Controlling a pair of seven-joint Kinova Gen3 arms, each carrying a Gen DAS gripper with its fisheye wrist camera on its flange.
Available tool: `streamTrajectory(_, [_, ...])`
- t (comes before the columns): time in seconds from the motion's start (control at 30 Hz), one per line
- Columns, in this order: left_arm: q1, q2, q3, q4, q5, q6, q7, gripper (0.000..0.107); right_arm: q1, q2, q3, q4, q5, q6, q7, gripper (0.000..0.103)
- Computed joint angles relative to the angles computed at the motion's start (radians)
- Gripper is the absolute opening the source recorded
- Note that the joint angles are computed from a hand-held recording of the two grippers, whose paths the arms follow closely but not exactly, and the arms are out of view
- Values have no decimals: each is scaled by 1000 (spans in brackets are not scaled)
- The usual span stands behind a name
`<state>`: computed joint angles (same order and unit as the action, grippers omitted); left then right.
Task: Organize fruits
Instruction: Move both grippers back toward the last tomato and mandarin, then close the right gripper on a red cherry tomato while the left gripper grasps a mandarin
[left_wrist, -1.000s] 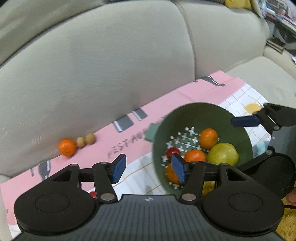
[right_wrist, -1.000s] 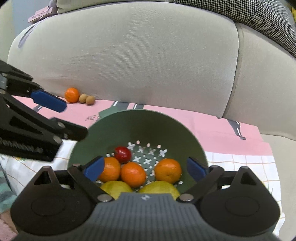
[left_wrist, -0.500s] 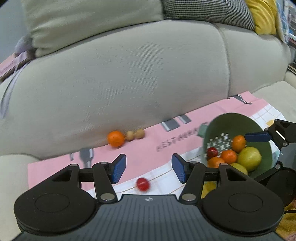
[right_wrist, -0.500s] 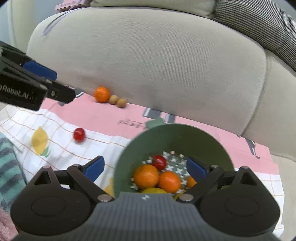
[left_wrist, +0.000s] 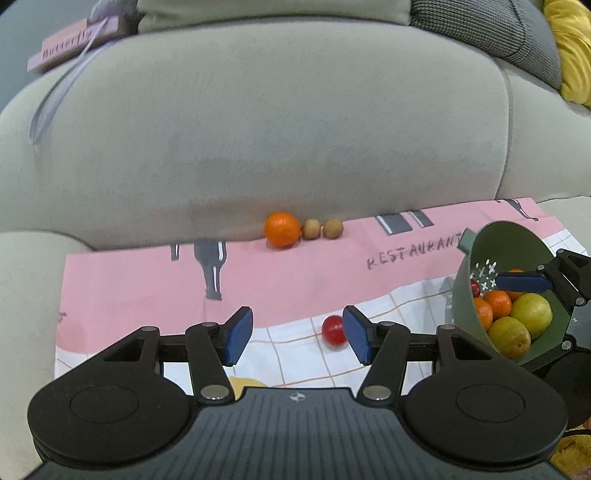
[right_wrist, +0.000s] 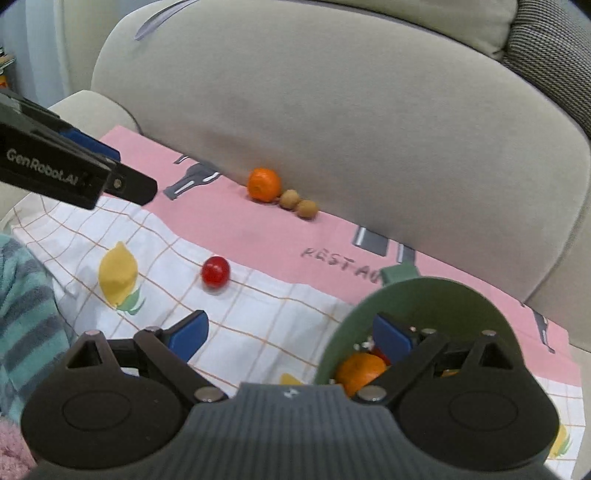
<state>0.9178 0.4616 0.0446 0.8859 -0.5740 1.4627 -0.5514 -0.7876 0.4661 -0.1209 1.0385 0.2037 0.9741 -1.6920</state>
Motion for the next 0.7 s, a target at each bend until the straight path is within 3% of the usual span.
streamTrajectory(0.17, [-51,-25,14,73,52,-59,16,66,11,28,-16,-24,-32,-9,29,89])
streamTrajectory(0.7, [-193,-57,40,219,186,-172,-3,58,23,190,-37,-207,-169,43,196,54])
